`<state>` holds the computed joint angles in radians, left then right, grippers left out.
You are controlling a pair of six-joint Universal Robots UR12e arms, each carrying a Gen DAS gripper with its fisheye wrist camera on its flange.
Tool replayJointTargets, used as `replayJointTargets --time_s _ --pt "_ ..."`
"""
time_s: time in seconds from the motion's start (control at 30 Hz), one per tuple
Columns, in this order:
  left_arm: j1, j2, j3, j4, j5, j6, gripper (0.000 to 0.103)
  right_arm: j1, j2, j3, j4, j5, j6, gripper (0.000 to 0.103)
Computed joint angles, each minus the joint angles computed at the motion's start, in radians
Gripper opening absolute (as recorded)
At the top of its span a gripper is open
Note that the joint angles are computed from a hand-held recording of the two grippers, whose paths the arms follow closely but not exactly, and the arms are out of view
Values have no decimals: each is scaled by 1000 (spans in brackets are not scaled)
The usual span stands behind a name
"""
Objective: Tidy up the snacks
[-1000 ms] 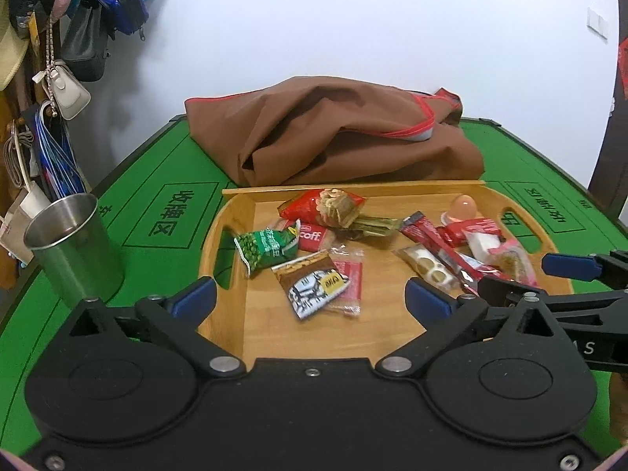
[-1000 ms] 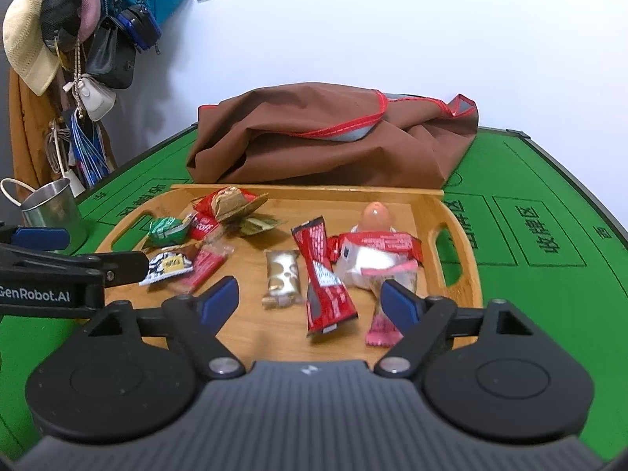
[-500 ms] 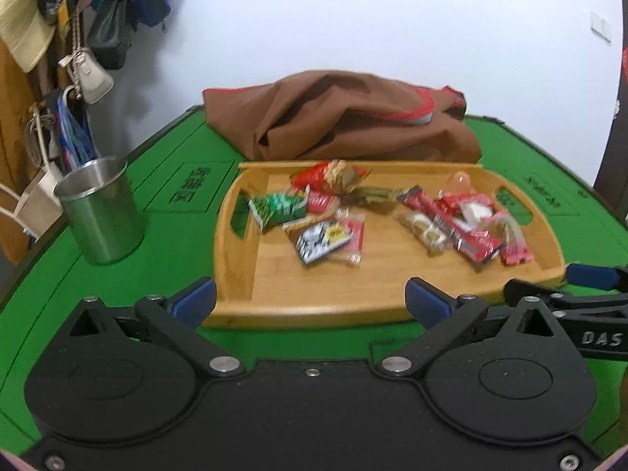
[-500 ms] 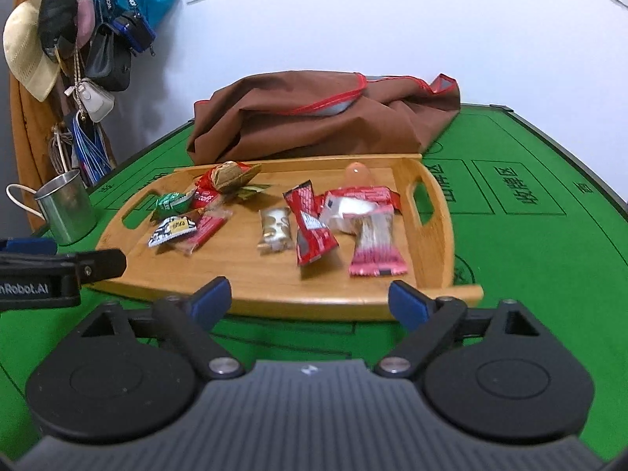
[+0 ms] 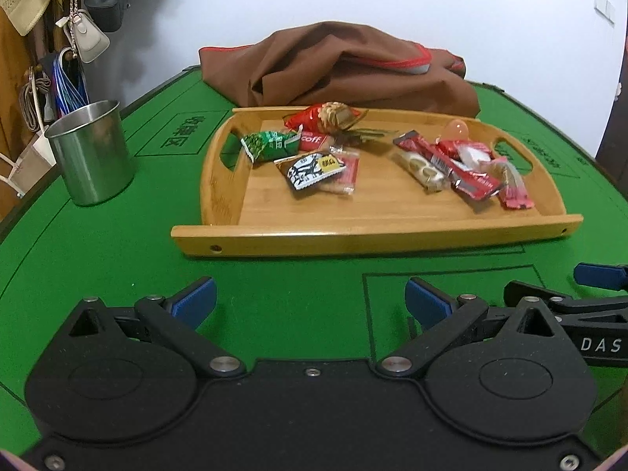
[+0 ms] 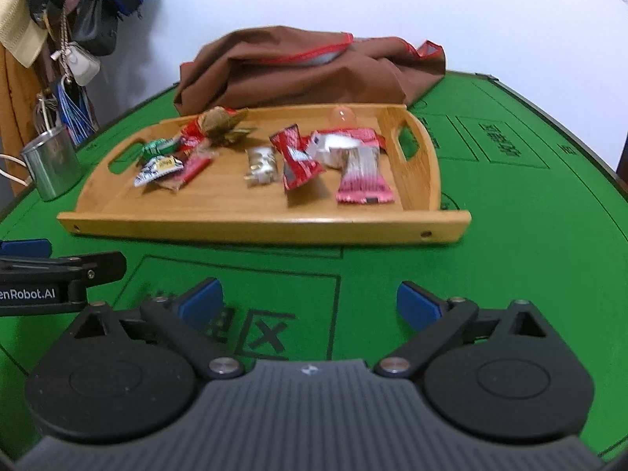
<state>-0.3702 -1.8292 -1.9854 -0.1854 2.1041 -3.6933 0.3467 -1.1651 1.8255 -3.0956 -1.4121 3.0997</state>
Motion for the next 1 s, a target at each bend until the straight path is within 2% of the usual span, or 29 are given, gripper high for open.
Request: replayJointTargets --time_s 0.37,0.63,1.0 --pt "5 -7 2 -56 -27 -24 103 11 4 -15 43 -39 2 103" --pt "4 -9 8 -70 -21 -28 103 29 7 -27 75 -91 -47 103" --pt "4 -9 7 -70 -22 -29 103 28 -1 -17 79 -87 -47 103"
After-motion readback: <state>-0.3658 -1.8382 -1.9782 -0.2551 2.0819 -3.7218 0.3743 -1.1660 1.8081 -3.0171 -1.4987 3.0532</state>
